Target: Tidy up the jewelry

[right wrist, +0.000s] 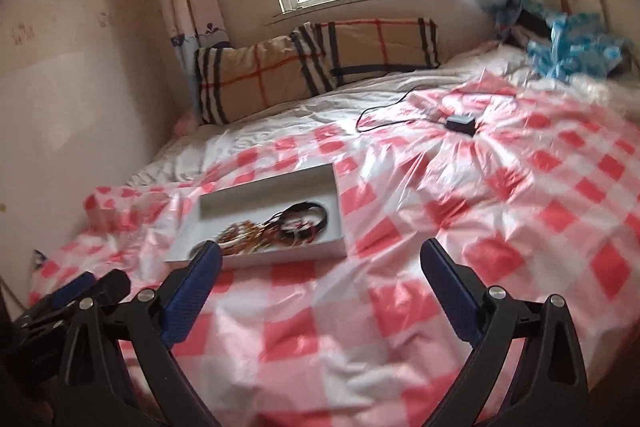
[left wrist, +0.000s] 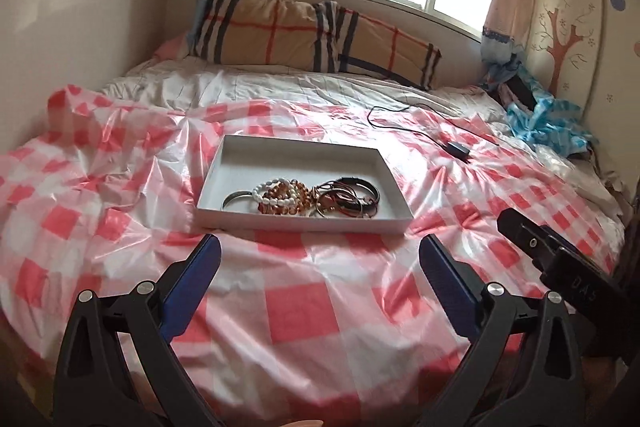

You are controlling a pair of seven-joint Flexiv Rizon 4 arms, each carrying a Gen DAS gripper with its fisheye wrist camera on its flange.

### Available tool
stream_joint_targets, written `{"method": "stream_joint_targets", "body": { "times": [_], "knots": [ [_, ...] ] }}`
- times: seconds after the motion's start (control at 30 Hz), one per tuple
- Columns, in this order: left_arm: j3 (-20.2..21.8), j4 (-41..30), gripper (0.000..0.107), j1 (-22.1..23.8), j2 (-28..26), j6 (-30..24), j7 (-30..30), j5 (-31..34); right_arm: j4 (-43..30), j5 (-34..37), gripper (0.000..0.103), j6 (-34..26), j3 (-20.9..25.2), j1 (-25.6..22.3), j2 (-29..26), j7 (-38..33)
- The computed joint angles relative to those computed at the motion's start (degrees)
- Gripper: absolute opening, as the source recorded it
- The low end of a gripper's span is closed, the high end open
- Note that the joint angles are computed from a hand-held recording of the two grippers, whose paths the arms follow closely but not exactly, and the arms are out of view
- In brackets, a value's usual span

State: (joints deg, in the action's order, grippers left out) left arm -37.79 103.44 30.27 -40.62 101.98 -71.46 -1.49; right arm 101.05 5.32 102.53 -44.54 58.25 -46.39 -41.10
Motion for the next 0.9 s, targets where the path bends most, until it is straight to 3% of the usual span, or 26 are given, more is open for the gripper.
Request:
{"method": "stream_joint_targets", "body": {
  "times": [0.1, 0.2, 0.33, 0.8, 0.9],
  "knots": [
    [2.03, 3.28, 0.095, 0.13, 2.98, 1.05, -1.29, 0.38, 2.09, 2.45, 0.095, 0.53, -4.15, 3.91, -0.60, 0.58],
    [0.81, 6.31, 0.095, 2.57, 5.05, 0.22, -2.08, 0.35, 3.66, 0.66, 0.095, 0.13, -2.22, 3.67, 1.59, -1.15],
    [3.31, 7.27, 0.095, 1.16, 6.70, 0.12, -2.93, -0.33, 5.09, -0.47, 0.096, 0.69, -0.96, 3.81, 2.63, -4.14],
    [17.01, 5.32, 0.095, -11.88, 11.06, -1.42, -2.70, -5.33, 5.68, 0.61, 0.096, 1.06, 2.58, 1.50, 3.63, -5.23],
    [17.76, 5.92, 0.095, -12.86, 12.53, -1.61, -2.61, -6.18, 7.33, 0.80, 0.096, 0.89, 1.03, 3.48, 4.49, -6.13]
  ]
}}
